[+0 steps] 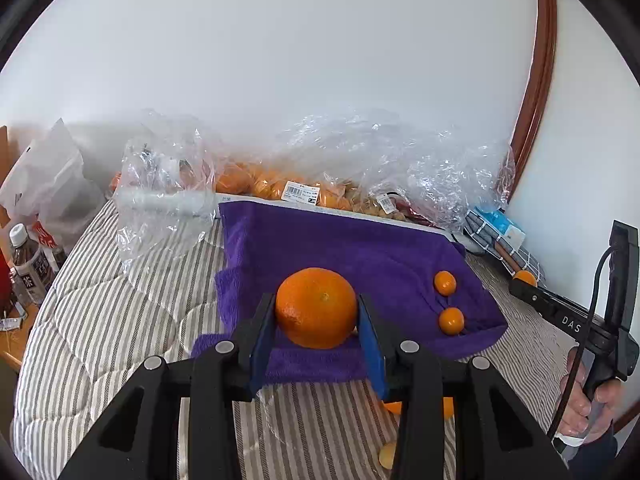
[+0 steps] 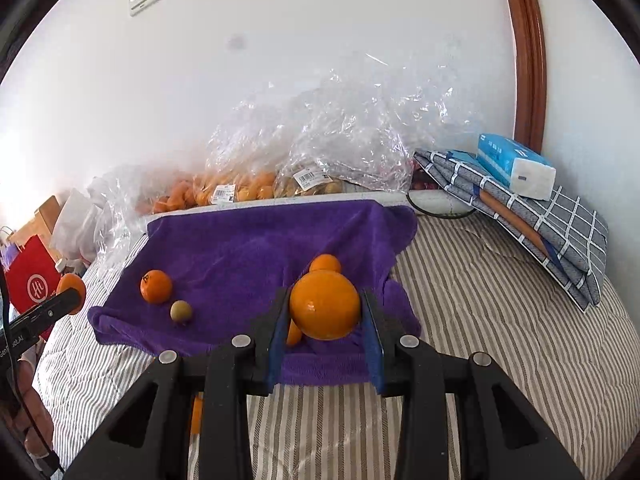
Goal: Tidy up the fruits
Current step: 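Lower both held fruits onto the purple towel and open both tools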
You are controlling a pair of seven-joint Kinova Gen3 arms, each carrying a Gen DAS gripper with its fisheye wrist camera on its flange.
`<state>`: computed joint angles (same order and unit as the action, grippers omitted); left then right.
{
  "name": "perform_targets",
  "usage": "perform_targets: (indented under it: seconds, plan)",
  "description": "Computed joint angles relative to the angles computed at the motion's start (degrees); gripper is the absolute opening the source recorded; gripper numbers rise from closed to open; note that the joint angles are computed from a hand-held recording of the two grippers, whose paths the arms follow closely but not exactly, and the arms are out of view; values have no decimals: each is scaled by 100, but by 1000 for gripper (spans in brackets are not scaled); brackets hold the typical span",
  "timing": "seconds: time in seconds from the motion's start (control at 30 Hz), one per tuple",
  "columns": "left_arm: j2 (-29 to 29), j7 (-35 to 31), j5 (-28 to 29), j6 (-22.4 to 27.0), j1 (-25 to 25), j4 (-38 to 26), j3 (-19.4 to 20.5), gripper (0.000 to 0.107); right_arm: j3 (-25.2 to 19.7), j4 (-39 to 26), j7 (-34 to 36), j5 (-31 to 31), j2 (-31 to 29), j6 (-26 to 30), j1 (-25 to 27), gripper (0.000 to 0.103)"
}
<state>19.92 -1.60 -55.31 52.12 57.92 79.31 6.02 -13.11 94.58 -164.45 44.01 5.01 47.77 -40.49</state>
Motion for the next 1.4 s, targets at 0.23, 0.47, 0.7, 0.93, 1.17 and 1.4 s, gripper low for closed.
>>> perform_targets:
  seconds: [0.23,0.47,0.7,0.93,1.17,1.4]
  plan:
    - [340,-243,289,-8,-193,-321,-151,38,235,-261,135,-40,380,-252,49,34]
    - [515,-331,611,-161,-243,-339,-294,38,442,-236,231,-268,705,-479,-16,34]
    - [638,-463,622,-59,-104,-489,-428,38,611,-241,205,-327,787,-495,-179,34]
    - [703,-665,920,-135,-181,-554,-435,38,640,-290,265,-379,869,-394,-234,34]
    - [754,-700,1009,-125,-163,-602,-489,38,651,-302,306,-463,876,-355,-247,34]
    - [746,-700,1079,-207,-164,-564,-541,38,666,-265,249,-501,855,-350,-230,34]
